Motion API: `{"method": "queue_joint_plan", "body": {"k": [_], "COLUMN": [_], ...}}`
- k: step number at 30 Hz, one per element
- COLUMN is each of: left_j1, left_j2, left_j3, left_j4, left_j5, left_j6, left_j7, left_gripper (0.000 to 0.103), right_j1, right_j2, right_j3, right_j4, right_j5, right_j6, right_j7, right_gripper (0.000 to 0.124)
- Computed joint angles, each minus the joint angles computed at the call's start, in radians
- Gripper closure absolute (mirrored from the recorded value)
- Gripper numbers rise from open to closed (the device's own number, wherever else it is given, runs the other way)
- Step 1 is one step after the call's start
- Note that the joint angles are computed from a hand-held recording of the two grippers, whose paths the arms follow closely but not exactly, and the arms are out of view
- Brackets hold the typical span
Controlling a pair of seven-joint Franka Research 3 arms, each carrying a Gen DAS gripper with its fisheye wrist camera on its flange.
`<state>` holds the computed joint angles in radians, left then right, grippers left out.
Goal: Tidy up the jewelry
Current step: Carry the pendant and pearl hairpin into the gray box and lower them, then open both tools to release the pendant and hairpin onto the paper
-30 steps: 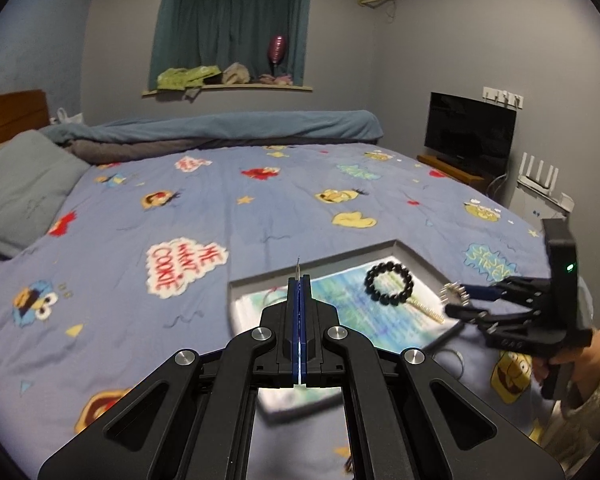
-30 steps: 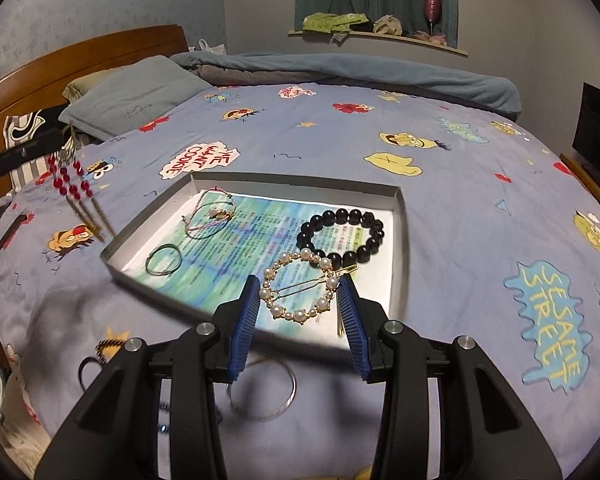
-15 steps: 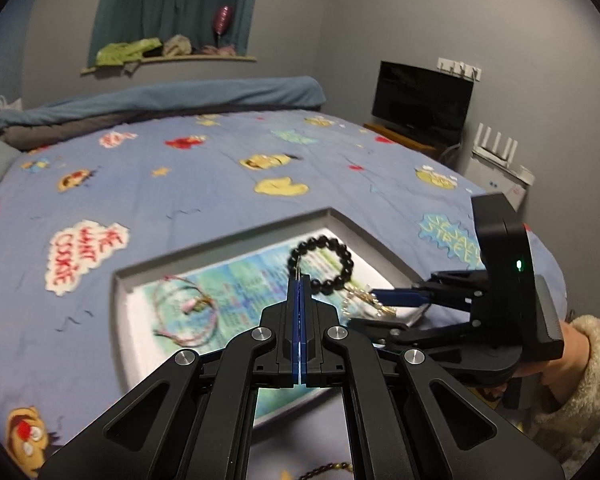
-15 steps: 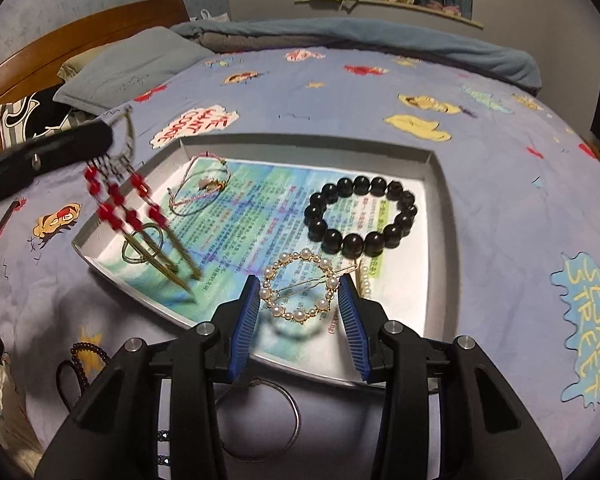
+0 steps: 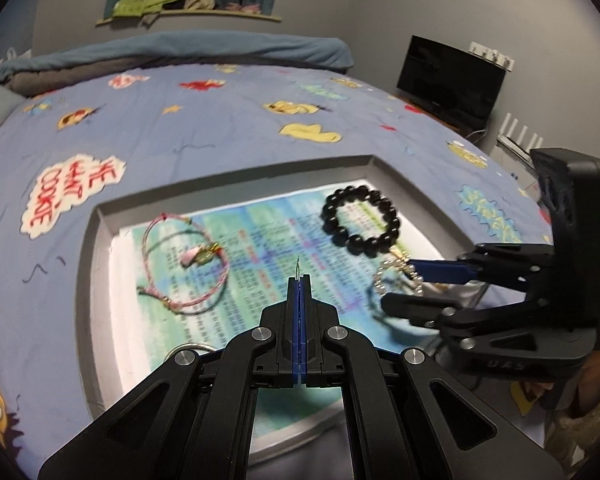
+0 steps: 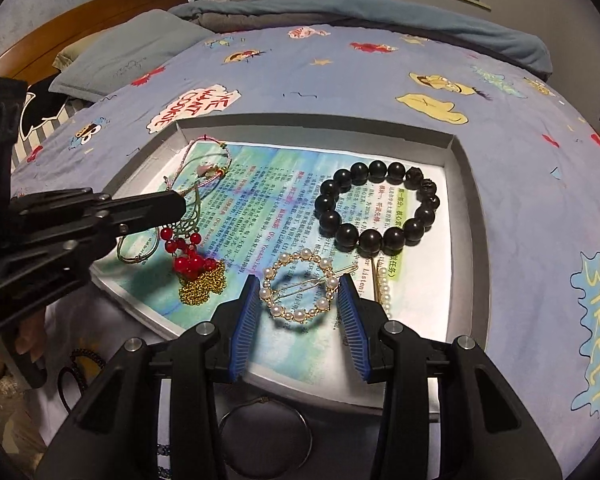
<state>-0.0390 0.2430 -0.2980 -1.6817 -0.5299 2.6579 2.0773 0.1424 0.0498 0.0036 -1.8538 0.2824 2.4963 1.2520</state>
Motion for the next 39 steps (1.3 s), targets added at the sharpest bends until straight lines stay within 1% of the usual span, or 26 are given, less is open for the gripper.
{"method": "queue_joint_plan", "body": {"k": [4,10,18,22,24,25,27,28,30,31,32,36,38,39], "left_j1": [-0.004,-0.004,-0.006,0.0,0.001,0.001,0.0,-0.001,-0.003,-0.004,-0.005,-0.01,-0.013,-0.014], "left_j2": [0.003,0.016,0.027,0.025,0.018,0.016,0.01,0.005,-0.003,-0.006,-0.013,-0.035,-0.058,-0.072], "left_j3": [0.009,0.018,0.033,0.03,0.029,0.03,0.029,0.031,0.033,0.034,0.035,0.041,0.045,0.047], "left_j4": [0.001,0.009,0.016,0.012,0.006,0.005,-0.002,-0.007,-0.015,-0.018,-0.028,-0.048,-0.071,-0.086], "left_j5": [0.025,0.071,0.156,0.17,0.177,0.18,0.181,0.184,0.189,0.192,0.193,0.205,0.208,0.208], "left_j6": [0.004,-0.014,-0.035,-0.041,-0.042,-0.044,-0.04,-0.038,-0.033,-0.029,-0.018,-0.002,0.021,0.036], "left_j7": [-0.023,-0.077,-0.158,-0.171,-0.173,-0.175,-0.174,-0.176,-0.18,-0.182,-0.182,-0.186,-0.191,-0.192], "left_gripper": [0.102,0.1,0.098,0.096,0.096,0.095,0.095,0.093,0.087,0.079,0.076,0.073,0.064,0.062], "right_j1": [-0.001,-0.003,-0.003,-0.003,-0.004,-0.003,-0.001,0.0,0.002,0.002,0.003,0.003,0.002,0.002], "right_j2": [0.007,0.012,0.008,0.002,-0.002,-0.005,-0.014,-0.02,-0.031,-0.036,-0.041,-0.071,-0.093,-0.103], "right_j3": [-0.001,-0.002,-0.002,-0.002,-0.001,-0.001,0.001,0.001,0.002,0.002,0.002,0.001,-0.001,-0.001], "right_j4": [0.007,0.011,0.006,-0.001,-0.003,-0.005,-0.015,-0.021,-0.032,-0.036,-0.04,-0.067,-0.087,-0.096], "right_j5": [0.005,0.014,0.006,0.013,0.02,0.023,0.017,0.012,0.014,0.017,0.018,0.007,0.016,0.021], "right_j6": [-0.008,-0.011,-0.001,0.004,0.002,0.003,0.013,0.02,0.029,0.03,0.033,0.055,0.068,0.073], "right_j7": [0.004,0.008,0.013,0.011,0.006,0.002,-0.002,0.0,-0.003,-0.006,-0.007,0.002,-0.002,-0.003], "right_gripper": [0.083,0.083,0.083,0.082,0.081,0.076,0.075,0.075,0.075,0.075,0.075,0.075,0.075,0.075]}}
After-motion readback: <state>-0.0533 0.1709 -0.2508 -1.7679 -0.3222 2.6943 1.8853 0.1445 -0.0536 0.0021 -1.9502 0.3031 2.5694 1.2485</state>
